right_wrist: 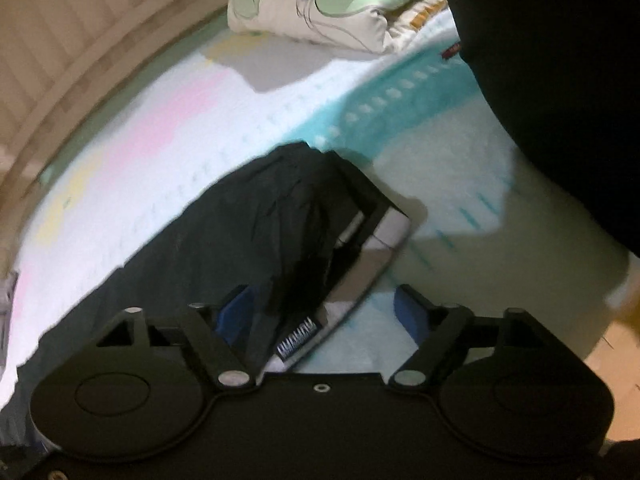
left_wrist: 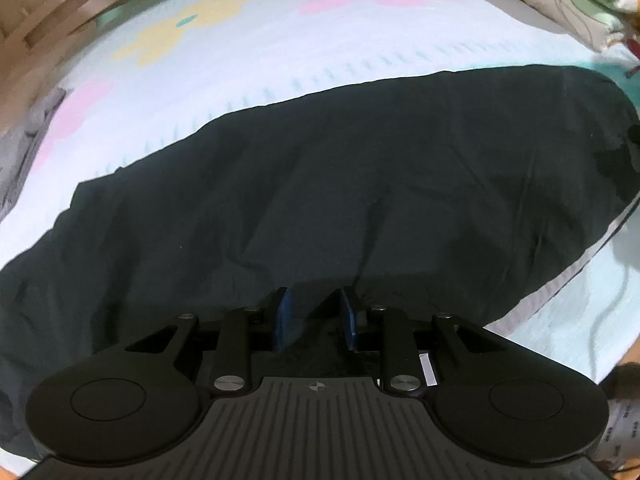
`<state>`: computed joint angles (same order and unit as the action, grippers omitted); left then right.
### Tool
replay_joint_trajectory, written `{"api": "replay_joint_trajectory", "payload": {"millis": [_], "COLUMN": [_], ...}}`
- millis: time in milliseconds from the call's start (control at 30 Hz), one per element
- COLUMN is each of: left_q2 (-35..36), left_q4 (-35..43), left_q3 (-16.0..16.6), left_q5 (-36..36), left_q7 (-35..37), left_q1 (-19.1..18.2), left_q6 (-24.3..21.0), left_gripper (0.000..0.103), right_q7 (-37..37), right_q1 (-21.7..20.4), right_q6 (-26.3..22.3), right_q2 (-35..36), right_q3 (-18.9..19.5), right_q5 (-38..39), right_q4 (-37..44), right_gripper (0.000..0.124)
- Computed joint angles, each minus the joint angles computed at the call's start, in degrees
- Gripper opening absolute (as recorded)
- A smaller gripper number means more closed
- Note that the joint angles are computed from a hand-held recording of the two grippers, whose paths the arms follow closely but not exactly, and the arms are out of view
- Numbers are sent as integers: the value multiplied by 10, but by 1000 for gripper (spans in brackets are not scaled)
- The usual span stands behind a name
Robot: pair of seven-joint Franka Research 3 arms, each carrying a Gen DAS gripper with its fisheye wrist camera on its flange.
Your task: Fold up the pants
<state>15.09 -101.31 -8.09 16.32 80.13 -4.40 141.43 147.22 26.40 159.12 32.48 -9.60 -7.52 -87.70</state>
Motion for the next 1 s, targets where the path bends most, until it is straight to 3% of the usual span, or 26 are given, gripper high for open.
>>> {"api": "replay_joint_trajectory", "payload": {"millis": [167,233,267,300,367,500,667,867,1000], "left_q2": [17,18,21,23,33,50,114,197,206], "left_q4": [19,20,28,34,59,101,194,300,299], "left_q3": [-1,0,0,-1,-7,-13,6,16,26], "left_q5": [-16,-15,-15,-16,-41,-91,-32,18,62], "left_q7": [11,9,8,9,23,8,-60,-92,-95], "left_q1": [7,7,5,5,11,18,-24,-70,-88], "left_q6": [-2,-4,-11,-18,-39,-17,-34,-118,-108], "left_gripper": [26,26,26,26,26,26,26,26,26], "right_q7": [-32,-38,-46,-51,-87,-81,-99,-125,-156], "right_q1": [-15,-11,-7,-1,-21,-3,1,3,2], "right_q6": [59,57,37,13,-3,-8,16,37,49], "right_q2": [21,29,35,40,42,33,24,26,32], "right_q3": [8,2,-5,-12,12,-7,-8,-3,5], "right_q5": [20,29,25,17,33,4,-14,-13,-6], "right_q4": [5,17,33,46,58,63,75,92,113], "right_gripper": [82,69,49,9,10,10,10,10,10]}}
